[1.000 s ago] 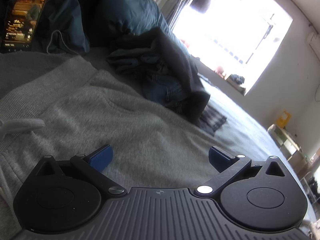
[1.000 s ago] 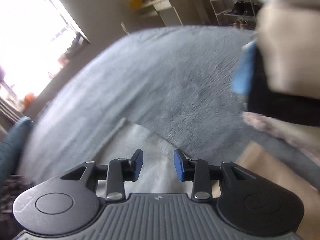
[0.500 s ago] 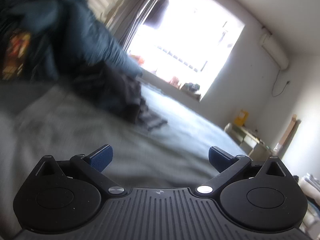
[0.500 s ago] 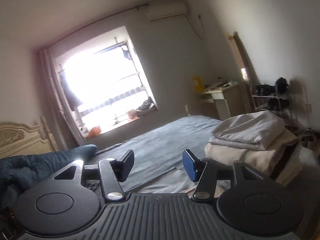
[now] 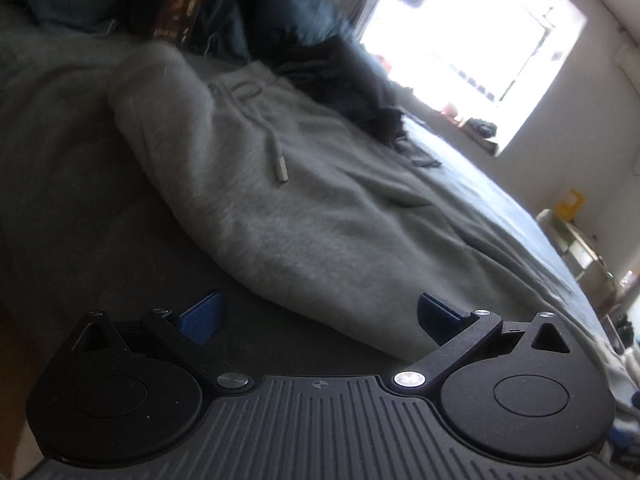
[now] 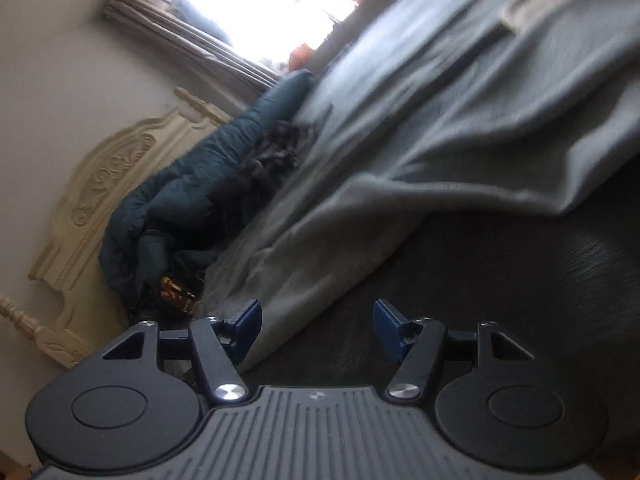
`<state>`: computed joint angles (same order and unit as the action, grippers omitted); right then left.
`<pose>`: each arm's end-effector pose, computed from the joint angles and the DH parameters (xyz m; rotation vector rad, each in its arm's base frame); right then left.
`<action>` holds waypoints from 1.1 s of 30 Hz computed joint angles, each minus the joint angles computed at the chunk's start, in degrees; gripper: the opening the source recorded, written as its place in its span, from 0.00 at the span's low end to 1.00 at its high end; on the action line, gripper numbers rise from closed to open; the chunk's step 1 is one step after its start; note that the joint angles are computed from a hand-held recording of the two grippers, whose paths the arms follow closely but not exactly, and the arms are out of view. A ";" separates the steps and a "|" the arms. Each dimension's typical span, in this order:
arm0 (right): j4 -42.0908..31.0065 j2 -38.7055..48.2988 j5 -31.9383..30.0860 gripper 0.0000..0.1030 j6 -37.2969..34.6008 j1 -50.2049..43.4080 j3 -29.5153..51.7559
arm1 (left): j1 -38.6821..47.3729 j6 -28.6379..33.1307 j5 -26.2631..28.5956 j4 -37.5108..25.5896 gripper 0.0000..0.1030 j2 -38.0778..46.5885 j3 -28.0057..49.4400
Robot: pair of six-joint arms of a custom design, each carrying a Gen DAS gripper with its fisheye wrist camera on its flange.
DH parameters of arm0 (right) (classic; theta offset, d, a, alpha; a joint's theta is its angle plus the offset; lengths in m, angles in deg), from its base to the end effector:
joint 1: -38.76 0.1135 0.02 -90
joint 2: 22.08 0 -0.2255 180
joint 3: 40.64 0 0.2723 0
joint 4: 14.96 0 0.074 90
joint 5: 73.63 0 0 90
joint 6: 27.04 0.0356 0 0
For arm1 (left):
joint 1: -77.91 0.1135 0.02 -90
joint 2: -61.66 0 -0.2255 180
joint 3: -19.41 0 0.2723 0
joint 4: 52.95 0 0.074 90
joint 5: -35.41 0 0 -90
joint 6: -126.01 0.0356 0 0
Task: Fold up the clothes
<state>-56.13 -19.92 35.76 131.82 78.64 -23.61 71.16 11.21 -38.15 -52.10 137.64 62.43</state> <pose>0.1260 0.0899 0.1442 0.7410 1.9768 0.8511 0.2823 -0.0436 0.1267 -0.1687 2.1643 -0.6262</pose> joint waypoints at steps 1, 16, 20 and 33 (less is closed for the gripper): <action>2.83 4.32 -0.73 0.64 0.79 -0.77 0.58 | -0.05 -0.41 0.15 0.61 1.00 0.99 0.76; 24.93 34.98 -3.57 0.63 -3.34 -0.97 8.53 | 5.04 -5.25 13.70 8.32 1.00 5.46 6.00; 26.93 55.39 4.07 0.57 -19.32 6.30 21.99 | 4.27 -2.94 14.27 7.49 1.00 8.34 9.91; 36.66 96.50 24.49 0.44 -73.28 15.78 49.47 | 4.34 -3.71 17.91 4.18 1.00 16.53 21.22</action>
